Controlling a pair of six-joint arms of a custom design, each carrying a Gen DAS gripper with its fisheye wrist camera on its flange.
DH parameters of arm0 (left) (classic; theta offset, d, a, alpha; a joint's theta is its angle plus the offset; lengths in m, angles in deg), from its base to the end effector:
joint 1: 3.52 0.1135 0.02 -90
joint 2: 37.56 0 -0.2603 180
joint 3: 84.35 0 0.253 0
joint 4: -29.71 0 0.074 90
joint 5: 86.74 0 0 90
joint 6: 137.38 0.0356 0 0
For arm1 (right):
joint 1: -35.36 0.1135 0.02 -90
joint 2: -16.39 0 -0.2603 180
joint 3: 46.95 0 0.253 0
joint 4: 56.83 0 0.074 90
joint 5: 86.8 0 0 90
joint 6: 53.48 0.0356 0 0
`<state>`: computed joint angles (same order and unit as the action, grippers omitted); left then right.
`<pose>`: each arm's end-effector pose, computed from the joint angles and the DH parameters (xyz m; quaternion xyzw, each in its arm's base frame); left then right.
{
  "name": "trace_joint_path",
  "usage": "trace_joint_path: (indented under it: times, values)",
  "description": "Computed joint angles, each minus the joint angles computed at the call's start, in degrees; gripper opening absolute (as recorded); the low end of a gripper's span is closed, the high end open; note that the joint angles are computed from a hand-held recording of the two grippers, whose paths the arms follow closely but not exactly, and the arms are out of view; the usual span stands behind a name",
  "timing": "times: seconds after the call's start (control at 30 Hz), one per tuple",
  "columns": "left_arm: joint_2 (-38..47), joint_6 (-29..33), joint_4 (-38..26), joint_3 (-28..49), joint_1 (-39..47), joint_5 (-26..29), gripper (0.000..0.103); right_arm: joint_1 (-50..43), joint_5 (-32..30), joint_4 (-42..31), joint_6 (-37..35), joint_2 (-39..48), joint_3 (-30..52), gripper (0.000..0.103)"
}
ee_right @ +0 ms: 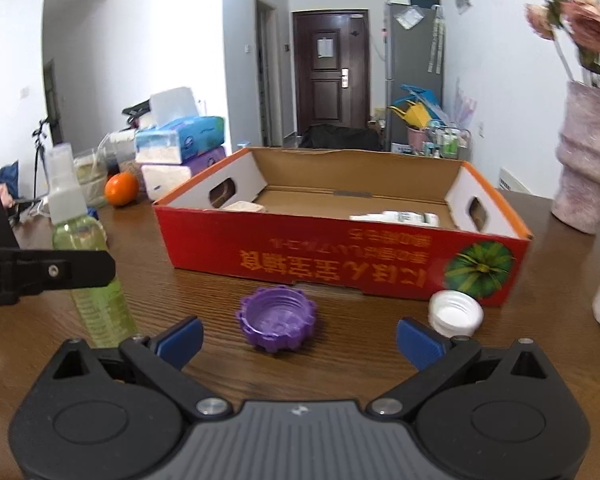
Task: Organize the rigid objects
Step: 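Carry the green spray bottle toward the box while the right gripper grasps the purple cap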
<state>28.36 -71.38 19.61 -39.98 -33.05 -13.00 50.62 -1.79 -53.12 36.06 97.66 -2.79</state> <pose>0.2148 -0.1102 0.2015 -0.0272 0.8667 -0.1071 0.4865 0.2632 0.0750 0.1579 -0.1407 0.8686 0.0990 0.4648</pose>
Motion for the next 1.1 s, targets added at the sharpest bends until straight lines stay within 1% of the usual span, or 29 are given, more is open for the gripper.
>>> trace_joint_path:
  times: [0.07,0.1,0.17,0.23,0.3,0.33,0.43,0.47,0.57,0.67,0.87,1.1]
  values:
    - [-0.4,0.1,0.1,-0.2,0.8,0.1,0.031,2.1,2.6,0.5,0.0,3.0,1.8,0.1]
    - [-0.5,0.0,0.0,-0.3,1.2,0.3,0.031,2.8,3.3,0.7,0.0,4.4,2.6,0.097]
    - [-0.8,-0.1,-0.1,-0.4,2.2,0.8,0.031,3.8,4.3,0.5,0.1,7.0,4.5,0.092]
    - [-1.0,-0.3,-0.2,-0.6,2.8,0.7,0.031,4.4,5.2,0.4,0.4,8.7,5.8,0.09]
    - [-1.3,-0.3,-0.2,-0.7,3.3,1.1,0.031,4.8,5.6,0.7,0.7,9.8,6.4,0.083]
    - [-1.3,-0.4,-0.3,-0.7,3.4,1.0,0.031,4.8,5.3,0.6,0.8,10.2,6.7,0.081]
    - [-1.2,-0.4,-0.4,-0.6,3.4,1.0,0.031,5.2,5.2,1.1,1.1,11.3,7.2,0.066]
    - [-1.1,-0.2,-0.3,-0.6,3.3,0.9,0.031,5.5,5.5,1.1,1.2,11.5,7.3,0.051]
    - [-0.9,-0.1,-0.1,-0.7,3.0,0.5,0.031,5.5,4.9,1.8,1.9,10.7,6.5,0.051]
    - [-0.6,-0.4,-0.1,-0.6,2.8,0.0,0.031,5.2,4.5,3.1,2.2,7.9,4.3,0.051]
    - [-0.2,-0.6,-0.1,-0.4,2.1,-0.7,0.031,2.6,2.6,3.1,3.3,2.2,1.6,0.051]
    - [1.0,-0.7,-0.5,0.7,0.6,-2.5,0.031,-0.2,1.3,2.5,3.2,-2.6,0.6,0.051]
